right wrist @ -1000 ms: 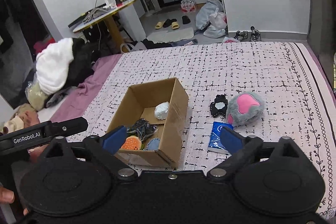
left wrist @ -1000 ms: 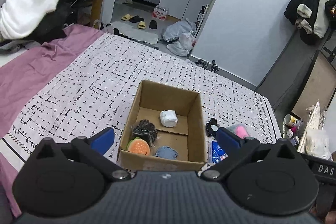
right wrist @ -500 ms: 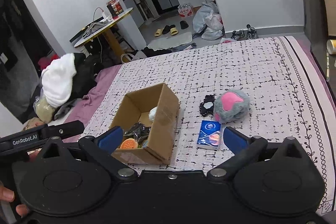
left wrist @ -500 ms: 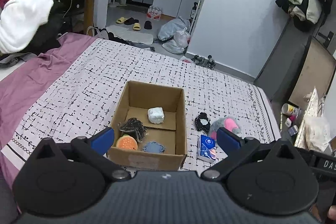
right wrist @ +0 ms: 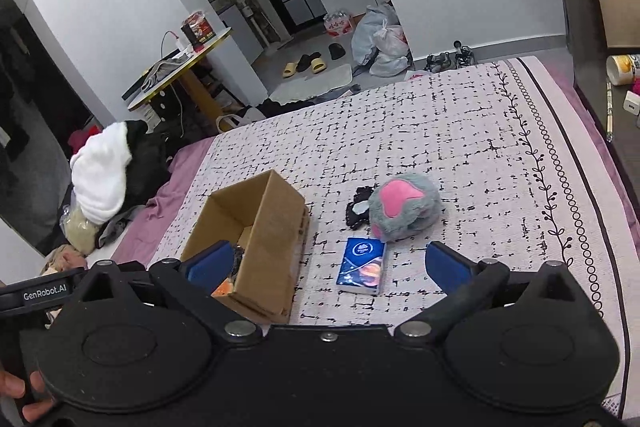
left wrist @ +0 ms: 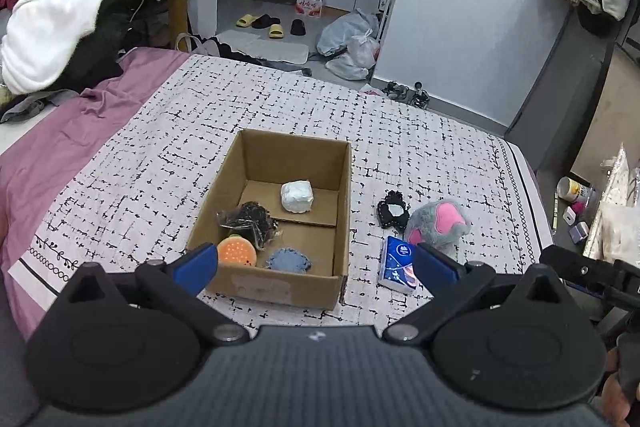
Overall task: Organize soft objects
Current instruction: 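Withdraw both tools from the box toward the remaining items, then lower both tools onto the grey plush with pink ears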
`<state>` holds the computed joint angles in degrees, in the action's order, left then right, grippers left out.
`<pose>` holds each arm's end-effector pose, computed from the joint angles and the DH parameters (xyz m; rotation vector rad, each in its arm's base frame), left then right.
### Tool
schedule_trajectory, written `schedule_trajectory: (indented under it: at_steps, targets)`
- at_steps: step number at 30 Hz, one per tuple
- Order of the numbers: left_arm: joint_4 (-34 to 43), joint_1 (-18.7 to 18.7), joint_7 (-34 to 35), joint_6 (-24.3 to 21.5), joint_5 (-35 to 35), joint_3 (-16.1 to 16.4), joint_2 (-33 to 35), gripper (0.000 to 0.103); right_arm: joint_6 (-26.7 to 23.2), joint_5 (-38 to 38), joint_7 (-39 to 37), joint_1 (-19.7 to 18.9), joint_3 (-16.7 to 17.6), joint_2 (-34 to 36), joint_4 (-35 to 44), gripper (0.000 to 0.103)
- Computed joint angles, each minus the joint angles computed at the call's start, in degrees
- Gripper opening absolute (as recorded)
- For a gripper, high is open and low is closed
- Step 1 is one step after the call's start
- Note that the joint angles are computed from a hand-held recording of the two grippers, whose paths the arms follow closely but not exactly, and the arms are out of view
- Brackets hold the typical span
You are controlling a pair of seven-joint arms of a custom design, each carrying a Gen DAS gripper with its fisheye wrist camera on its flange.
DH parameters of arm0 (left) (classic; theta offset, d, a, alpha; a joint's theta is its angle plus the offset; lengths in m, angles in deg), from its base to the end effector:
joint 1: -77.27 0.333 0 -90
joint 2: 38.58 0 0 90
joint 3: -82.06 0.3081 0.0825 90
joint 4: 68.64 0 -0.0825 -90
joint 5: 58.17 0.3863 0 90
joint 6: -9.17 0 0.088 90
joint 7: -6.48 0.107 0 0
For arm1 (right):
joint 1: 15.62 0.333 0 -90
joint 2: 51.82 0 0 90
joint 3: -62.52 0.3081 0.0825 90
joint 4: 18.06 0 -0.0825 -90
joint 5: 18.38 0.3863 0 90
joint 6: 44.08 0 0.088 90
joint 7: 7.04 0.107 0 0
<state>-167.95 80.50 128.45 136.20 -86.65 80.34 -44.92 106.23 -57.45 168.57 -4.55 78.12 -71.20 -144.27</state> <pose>0.5713 -0.0014 0.6752 -1.5388 2.2032 -0.9719 0.4410 0.2553 0.5878 -1.1285 1.9786 -0.5907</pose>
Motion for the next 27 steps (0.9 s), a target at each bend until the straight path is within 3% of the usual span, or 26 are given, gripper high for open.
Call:
schedule_trajectory:
  at_steps: [7,11,18,22,25,27]
  targets:
    - [-1.42,-1.08,-1.82,2.54,-0.06,-0.78,-0.51,0.103,7.07,-1.63,2.45,-2.54,-0.80,-0.89,-4.30,0.101]
    - [-2.28,-1.77,-2.59,3.89,0.11,-1.21,-0.63,0.102,8.73,-1.10,2.41,-4.01,-0.74,-0.74,-5.23,0.099]
    - [-3.12,-3.46,-2.05,6.10,-0.35,-1.95,-0.60,0.100,13.77,-2.03,4.15,-7.42,-0.45,-0.15,-7.18,0.084]
    - [-3.74,-4.50,-0.68,7.64,-1.02,-2.39,-0.46,0.100,16.83,-3.57,6.37,-10.08,0.21,0.28,-8.31,0.082]
    - [-4.48,-5.48,0.64,8.80,-1.77,-2.90,-0.46,0.100,19.31,-3.63,6.84,-11.52,-0.03,0.56,-9.46,0.070]
    - [-5.44,-6.27,2.02,10.02,-2.47,-3.25,-0.80,0.099,20.35,-3.30,6.97,-12.56,0.11,0.75,-10.08,0.069]
